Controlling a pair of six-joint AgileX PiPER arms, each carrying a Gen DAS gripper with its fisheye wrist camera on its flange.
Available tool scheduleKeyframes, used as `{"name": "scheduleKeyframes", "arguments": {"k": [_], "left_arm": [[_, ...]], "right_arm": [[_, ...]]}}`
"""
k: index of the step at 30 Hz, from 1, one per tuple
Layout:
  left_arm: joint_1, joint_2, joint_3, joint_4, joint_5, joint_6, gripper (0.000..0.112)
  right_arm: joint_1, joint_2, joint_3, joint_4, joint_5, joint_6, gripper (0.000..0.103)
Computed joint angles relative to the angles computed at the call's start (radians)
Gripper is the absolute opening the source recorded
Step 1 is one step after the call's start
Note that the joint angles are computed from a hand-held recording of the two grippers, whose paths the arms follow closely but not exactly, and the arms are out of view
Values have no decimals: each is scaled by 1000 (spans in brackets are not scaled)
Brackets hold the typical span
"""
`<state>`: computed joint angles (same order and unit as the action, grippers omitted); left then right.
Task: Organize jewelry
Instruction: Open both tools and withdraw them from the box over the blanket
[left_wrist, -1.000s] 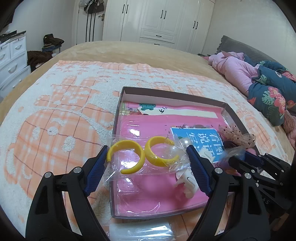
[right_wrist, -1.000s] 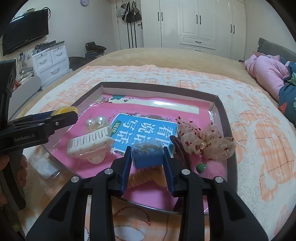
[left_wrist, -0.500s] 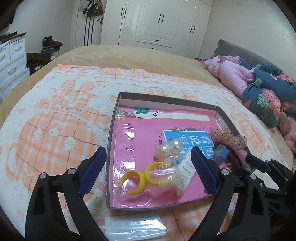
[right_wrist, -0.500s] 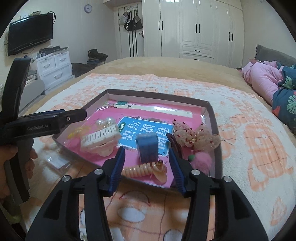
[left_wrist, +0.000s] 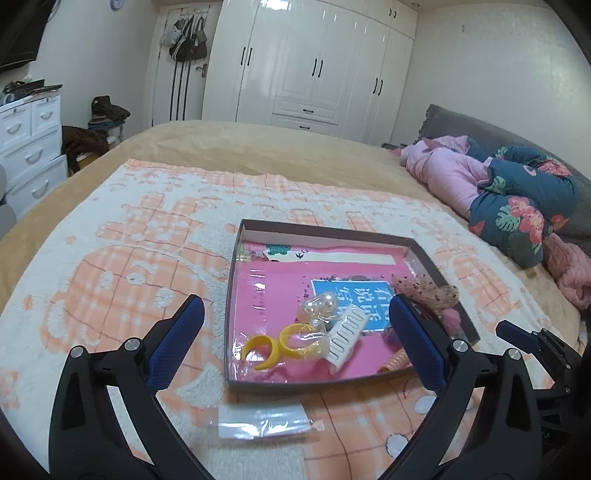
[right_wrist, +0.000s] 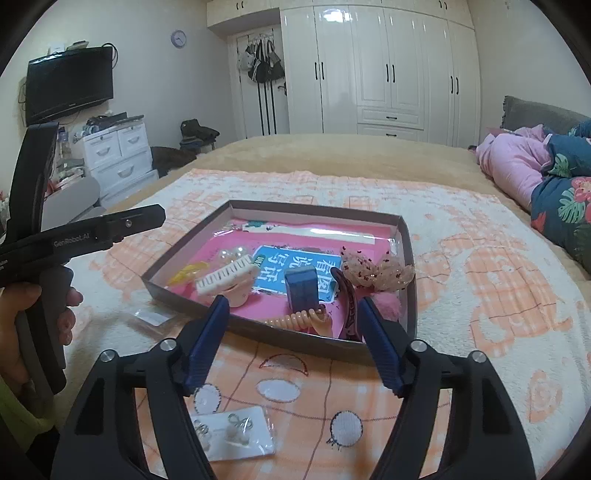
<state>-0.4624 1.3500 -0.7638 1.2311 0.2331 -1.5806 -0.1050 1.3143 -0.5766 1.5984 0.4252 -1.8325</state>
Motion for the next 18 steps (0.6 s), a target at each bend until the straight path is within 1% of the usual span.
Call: {"name": "scheduleKeyframes", "arguments": {"k": [4, 9, 18], "left_arm": [[-26, -63, 43, -5, 24, -9, 92], [-48, -110, 82, -41, 56, 15, 92], [-84, -181, 163, -55, 102, -20, 92]], "right_arm": [[-26, -53, 30, -32, 27, 22, 77], [-56, -98, 61, -78, 61, 48, 78], [-88, -153, 118, -124, 119, 61, 83]]}}
